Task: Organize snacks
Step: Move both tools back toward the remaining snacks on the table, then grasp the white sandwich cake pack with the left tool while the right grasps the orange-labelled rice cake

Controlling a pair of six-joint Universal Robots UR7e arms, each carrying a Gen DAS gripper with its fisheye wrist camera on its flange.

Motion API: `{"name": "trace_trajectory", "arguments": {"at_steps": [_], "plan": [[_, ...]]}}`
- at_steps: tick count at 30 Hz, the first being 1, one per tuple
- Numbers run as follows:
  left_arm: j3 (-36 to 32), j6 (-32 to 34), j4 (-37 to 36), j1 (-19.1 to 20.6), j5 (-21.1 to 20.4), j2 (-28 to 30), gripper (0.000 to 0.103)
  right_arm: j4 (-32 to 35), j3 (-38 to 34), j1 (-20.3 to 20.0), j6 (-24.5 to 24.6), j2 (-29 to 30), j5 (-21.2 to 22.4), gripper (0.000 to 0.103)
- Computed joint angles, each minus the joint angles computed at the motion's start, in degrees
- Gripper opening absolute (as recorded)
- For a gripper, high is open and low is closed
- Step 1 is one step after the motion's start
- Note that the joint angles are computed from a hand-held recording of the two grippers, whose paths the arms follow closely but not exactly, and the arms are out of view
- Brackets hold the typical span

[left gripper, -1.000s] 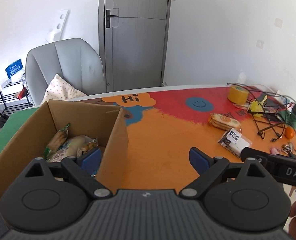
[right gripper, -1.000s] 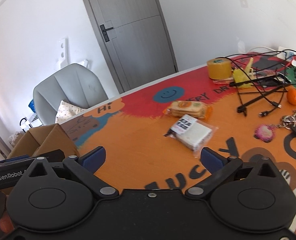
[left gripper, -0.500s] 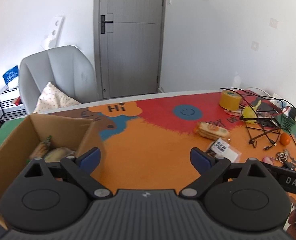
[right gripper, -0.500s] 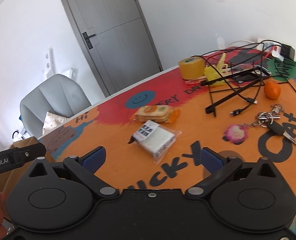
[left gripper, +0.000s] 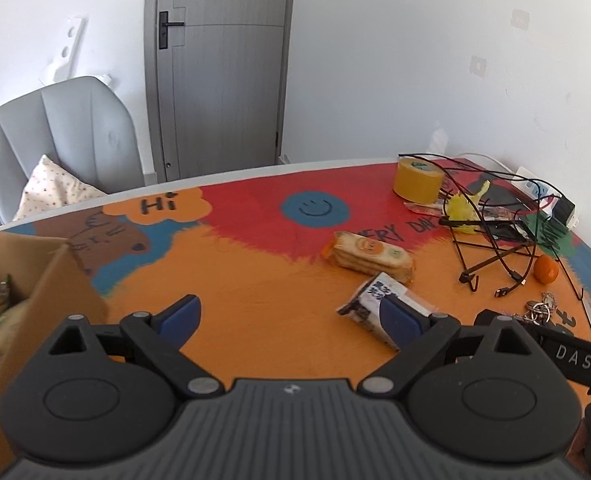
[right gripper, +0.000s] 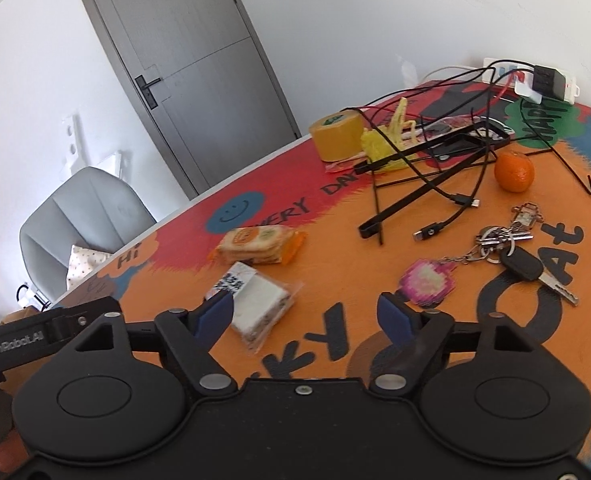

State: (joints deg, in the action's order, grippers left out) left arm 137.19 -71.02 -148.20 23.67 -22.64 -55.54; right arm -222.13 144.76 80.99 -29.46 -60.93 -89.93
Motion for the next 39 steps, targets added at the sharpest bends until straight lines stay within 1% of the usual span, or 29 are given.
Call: {"name": "trace_trajectory", "arguments": {"at_steps": [5, 8, 14, 19, 21, 22, 25, 29, 31, 33, 35, 36, 39], "plan": [[-3.36, 4.29, -4.48, 2.57, -0.65, 4.83, 0.095, 2.20, -0.81, -2.25, -0.18, -1.01, 1.03, 0.076], [-5.04, 6.03, -7.16, 3.58, -0.73, 7.44, 0.095, 2.46, -1.34, -3.33, -0.38, -1.14, 0.94, 0.076], [-8.62, 6.90, -7.96, 5.27, -0.76, 11.63, 0.095, 1.78, -2.84, -4.29, -0.36, -0.56, 0.35, 0.077], [-11.71, 7.29, -8.31, 6.85, -0.72, 14.85, 0.095, 2.86, -4.04, -5.18, 0.15, -0.58, 0.94, 0.077], [-13.23, 7.15, -6.83, 7.62, -0.45, 16.10, 0.095, 3.11, -4.25, -5.44, -0.02, -0.55, 1.03, 0.077], [-13.85, 6.58, -6.07, 8.00, -0.37, 16.54, 0.095, 3.29, -4.32, -5.59, 0.00, -0.61, 1.12, 0.077], [-14.40, 6.45, -7.93, 8.49, 0.22, 17.62, 0.095, 3.55, -4.37, -5.93, 0.17, -0.70, 1.12, 0.077], [-15.59, 7.63, -8.41, 8.88, 1.52, 18.58, 0.095, 3.60, -4.55, -6.13, 0.54, -0.56, 0.94, 0.077], [-15.83, 8.46, -10.27, 9.21, 1.60, 19.08, 0.095, 3.46, -4.68, -6.04, 0.54, -0.34, 0.73, 0.077], [-16.50, 8.62, -9.28, 9.79, 1.43, 19.47, 0.096, 3.37, -4.76, -5.84, 0.66, -0.11, 0.42, 0.077], [-16.11, 9.46, -10.51, 9.90, 1.56, 19.66, 0.096, 3.49, -5.01, -5.53, 0.71, 0.11, -0.05, 0.077], [-15.96, 9.81, -10.49, 9.92, 1.54, 19.53, 0.097, 3.40, -5.01, -5.38, 0.72, 0.21, -0.15, 0.077], [-15.59, 7.99, -6.71, 9.76, 1.31, 18.11, 0.097, 3.29, -5.15, -4.93, 0.74, 0.58, -0.25, 0.078]]}}
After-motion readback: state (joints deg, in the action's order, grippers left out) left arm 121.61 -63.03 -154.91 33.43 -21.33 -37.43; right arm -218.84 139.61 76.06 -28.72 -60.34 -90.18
